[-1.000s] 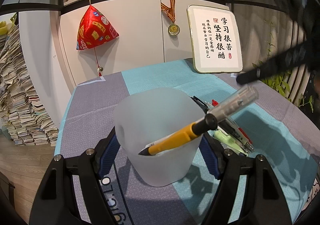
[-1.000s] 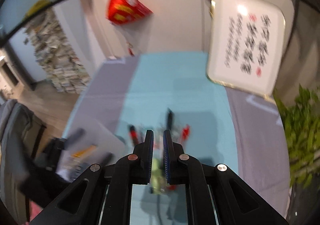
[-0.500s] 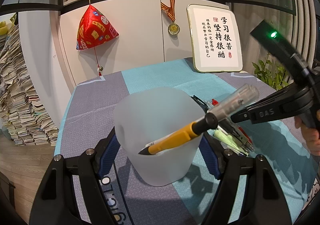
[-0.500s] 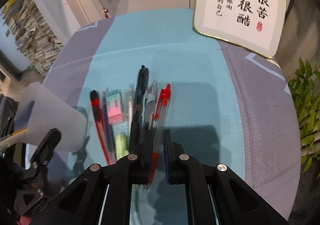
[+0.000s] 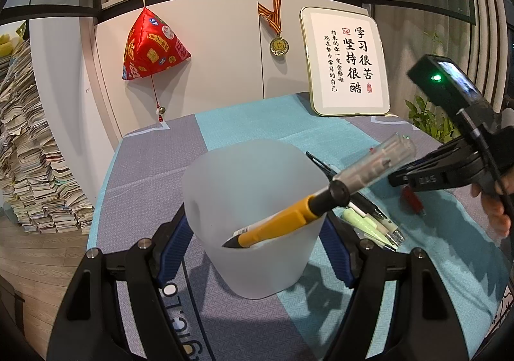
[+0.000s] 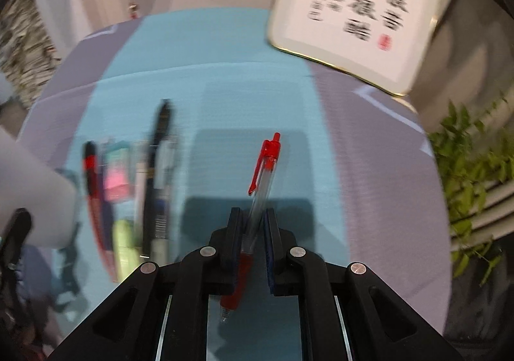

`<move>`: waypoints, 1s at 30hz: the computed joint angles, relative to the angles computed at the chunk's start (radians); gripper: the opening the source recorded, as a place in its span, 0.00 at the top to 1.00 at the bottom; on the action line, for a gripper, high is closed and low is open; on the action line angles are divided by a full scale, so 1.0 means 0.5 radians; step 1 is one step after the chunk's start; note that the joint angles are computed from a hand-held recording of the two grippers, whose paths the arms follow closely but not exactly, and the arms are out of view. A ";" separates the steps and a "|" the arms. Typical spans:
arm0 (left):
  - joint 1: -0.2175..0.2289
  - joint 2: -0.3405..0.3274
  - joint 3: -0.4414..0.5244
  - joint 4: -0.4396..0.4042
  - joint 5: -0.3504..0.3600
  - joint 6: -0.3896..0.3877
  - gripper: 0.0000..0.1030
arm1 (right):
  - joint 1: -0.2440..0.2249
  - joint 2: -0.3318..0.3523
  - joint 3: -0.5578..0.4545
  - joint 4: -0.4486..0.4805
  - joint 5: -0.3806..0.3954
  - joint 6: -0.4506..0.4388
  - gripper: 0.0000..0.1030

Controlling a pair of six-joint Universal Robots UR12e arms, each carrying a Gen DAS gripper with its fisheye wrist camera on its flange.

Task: Organize stationery
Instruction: 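Reach the right tool to the red pen and grasp it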

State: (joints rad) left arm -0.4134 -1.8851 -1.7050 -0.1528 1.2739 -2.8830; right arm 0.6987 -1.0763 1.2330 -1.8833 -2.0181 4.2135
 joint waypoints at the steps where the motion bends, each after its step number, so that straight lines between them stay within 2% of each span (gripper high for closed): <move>1: 0.001 0.000 0.001 -0.001 -0.002 -0.001 0.28 | -0.004 -0.022 0.035 -0.048 0.027 -0.010 0.90; 4: 0.002 0.000 0.000 -0.007 -0.006 -0.003 0.28 | -0.010 -0.088 0.153 -0.241 0.129 -0.088 0.90; 10: 0.003 -0.002 0.008 -0.028 -0.009 -0.010 0.28 | 0.018 -0.134 0.216 -0.297 0.237 -0.331 0.90; 15: 0.004 0.000 0.005 -0.027 -0.010 -0.009 0.28 | 0.036 -0.138 0.202 -0.290 0.176 -0.399 0.89; 16: 0.003 0.000 0.005 -0.027 -0.010 -0.010 0.28 | 0.033 -0.133 0.192 -0.290 0.166 -0.396 0.85; 19: 0.000 0.000 0.006 -0.030 -0.008 -0.013 0.28 | 0.020 -0.112 0.154 -0.276 0.131 -0.395 0.62; 20: 0.000 0.000 0.006 -0.030 -0.007 -0.012 0.28 | 0.016 -0.100 0.137 -0.274 0.125 -0.404 0.58; 26: 0.003 0.000 0.010 -0.044 -0.016 -0.014 0.28 | -0.016 -0.034 0.046 -0.235 0.113 -0.418 0.58; 30: 0.004 0.000 0.012 -0.057 -0.022 -0.016 0.28 | -0.043 0.000 -0.002 -0.187 0.158 -0.407 0.58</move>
